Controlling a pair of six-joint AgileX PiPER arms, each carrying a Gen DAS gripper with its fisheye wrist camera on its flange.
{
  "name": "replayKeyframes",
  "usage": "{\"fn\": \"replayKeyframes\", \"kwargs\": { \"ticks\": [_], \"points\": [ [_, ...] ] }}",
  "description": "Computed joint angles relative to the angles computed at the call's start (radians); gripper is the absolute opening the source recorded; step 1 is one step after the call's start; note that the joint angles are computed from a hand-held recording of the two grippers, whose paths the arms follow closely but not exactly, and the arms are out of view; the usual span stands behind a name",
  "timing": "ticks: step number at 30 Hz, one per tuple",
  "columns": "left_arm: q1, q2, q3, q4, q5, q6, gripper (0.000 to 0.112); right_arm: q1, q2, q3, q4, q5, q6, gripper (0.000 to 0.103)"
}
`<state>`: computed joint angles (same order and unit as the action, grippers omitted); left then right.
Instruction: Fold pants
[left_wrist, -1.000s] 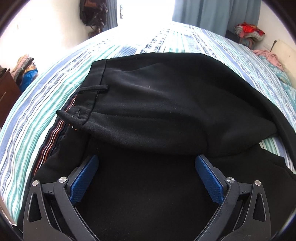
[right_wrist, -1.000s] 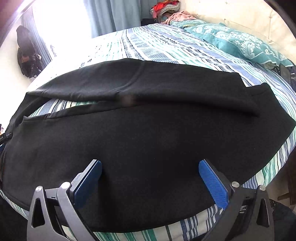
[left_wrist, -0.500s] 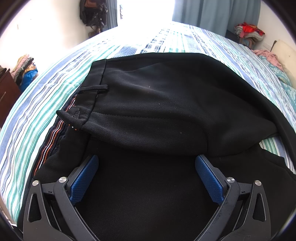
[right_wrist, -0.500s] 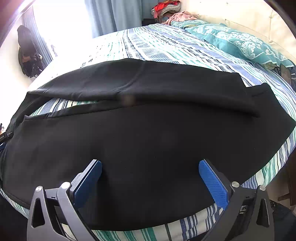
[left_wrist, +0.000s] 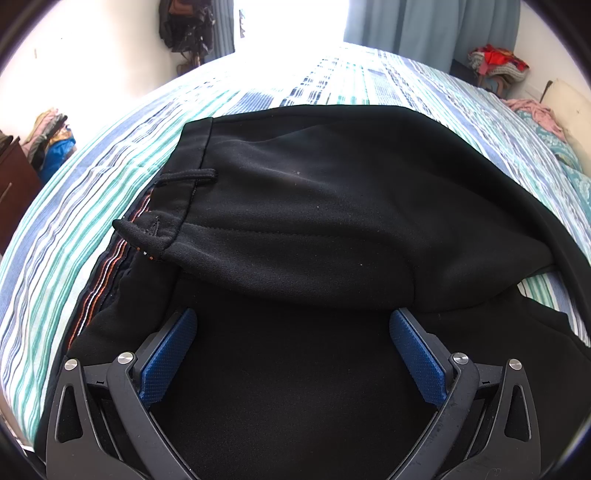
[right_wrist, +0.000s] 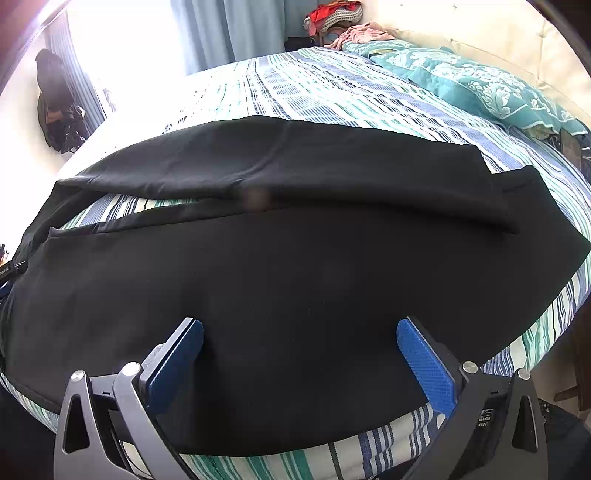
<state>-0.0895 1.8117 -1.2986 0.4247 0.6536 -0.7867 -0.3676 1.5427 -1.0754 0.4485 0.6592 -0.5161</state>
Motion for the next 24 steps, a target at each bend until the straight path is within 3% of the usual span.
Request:
{"fn": "replayKeyframes", "kwargs": {
  "ticks": [8, 10, 12, 14, 16, 18, 21, 24],
  "points": [
    [0.0, 0.0, 0.0, 0.0, 0.0, 0.0, 0.103, -0.007, -0.005, 0.005, 0.02, 0.005, -0.03, 0.103],
    [0.001, 0.0, 0.0, 0.0, 0.0, 0.001, 0.103, -0.032, -0.006, -0.01, 0.058, 0.047, -0.074, 0.103],
    [0.001, 0.0, 0.0, -0.001, -0.001, 0.001, 0.103, -0.115, 0.0, -0.022, 0.224, 0.119, -0.194, 0.103],
    [0.001, 0.0, 0.0, -0.001, -0.001, 0.001, 0.103, -0.243, 0.03, -0.059, 0.424, 0.265, -0.255, 0.103],
    [0.001, 0.0, 0.0, -0.001, 0.0, 0.001, 0.103, -0.387, 0.102, -0.091, 0.624, 0.417, -0.266, 0.102],
    [0.001, 0.0, 0.0, -0.001, 0.0, 0.001, 0.103, -0.469, 0.202, -0.129, 0.743, 0.495, -0.198, 0.096],
    [0.001, 0.0, 0.0, -0.001, 0.0, 0.001, 0.103, -0.502, 0.329, -0.223, 0.788, 0.497, -0.05, 0.085],
    [0.0, 0.0, 0.0, 0.001, 0.001, 0.0, 0.103, -0.496, 0.39, -0.285, 0.82, 0.445, 0.069, 0.081]
  ]
}}
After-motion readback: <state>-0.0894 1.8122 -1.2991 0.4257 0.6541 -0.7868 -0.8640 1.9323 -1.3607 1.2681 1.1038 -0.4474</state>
